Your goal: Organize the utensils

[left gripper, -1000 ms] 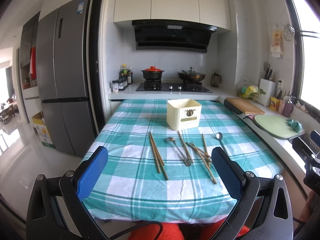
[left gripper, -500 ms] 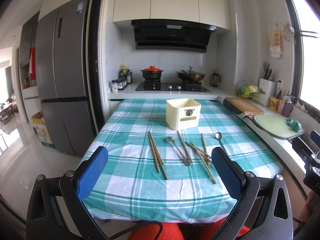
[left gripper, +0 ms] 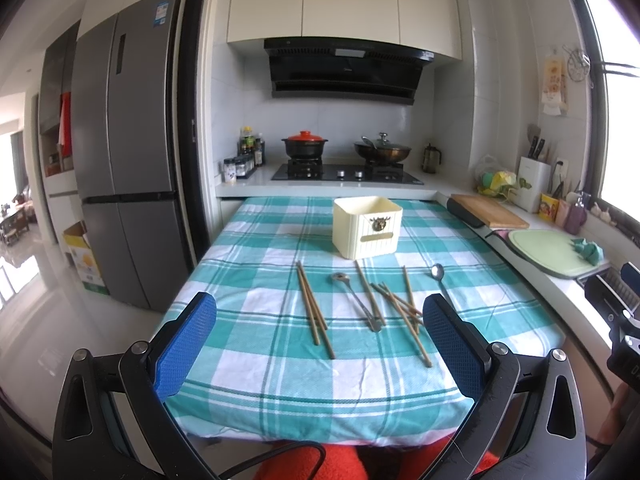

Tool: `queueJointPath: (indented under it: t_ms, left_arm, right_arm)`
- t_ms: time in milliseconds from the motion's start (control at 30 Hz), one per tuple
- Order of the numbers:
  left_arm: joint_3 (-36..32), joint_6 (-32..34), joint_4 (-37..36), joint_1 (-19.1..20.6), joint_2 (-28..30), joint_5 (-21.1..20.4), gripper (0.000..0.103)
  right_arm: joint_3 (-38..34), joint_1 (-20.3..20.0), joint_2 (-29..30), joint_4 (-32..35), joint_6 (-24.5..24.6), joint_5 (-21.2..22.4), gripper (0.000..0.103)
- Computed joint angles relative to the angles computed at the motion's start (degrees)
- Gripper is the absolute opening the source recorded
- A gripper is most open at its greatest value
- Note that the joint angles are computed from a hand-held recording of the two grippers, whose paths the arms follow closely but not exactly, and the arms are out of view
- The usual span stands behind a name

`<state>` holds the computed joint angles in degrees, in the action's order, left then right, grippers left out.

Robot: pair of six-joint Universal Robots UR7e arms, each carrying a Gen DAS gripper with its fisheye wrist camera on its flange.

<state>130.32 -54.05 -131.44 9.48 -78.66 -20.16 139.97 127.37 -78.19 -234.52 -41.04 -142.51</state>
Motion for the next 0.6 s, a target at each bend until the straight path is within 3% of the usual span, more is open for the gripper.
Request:
queueJointPath:
  t_ms: [600]
  left_arm:
    - [-0.1,-0.05,-0.2,-0.01,0.27,-0.42,0.103]
  right_arm:
    - [0.04,-0.14,-0.03,-0.12,-0.03,-0.03,0.103]
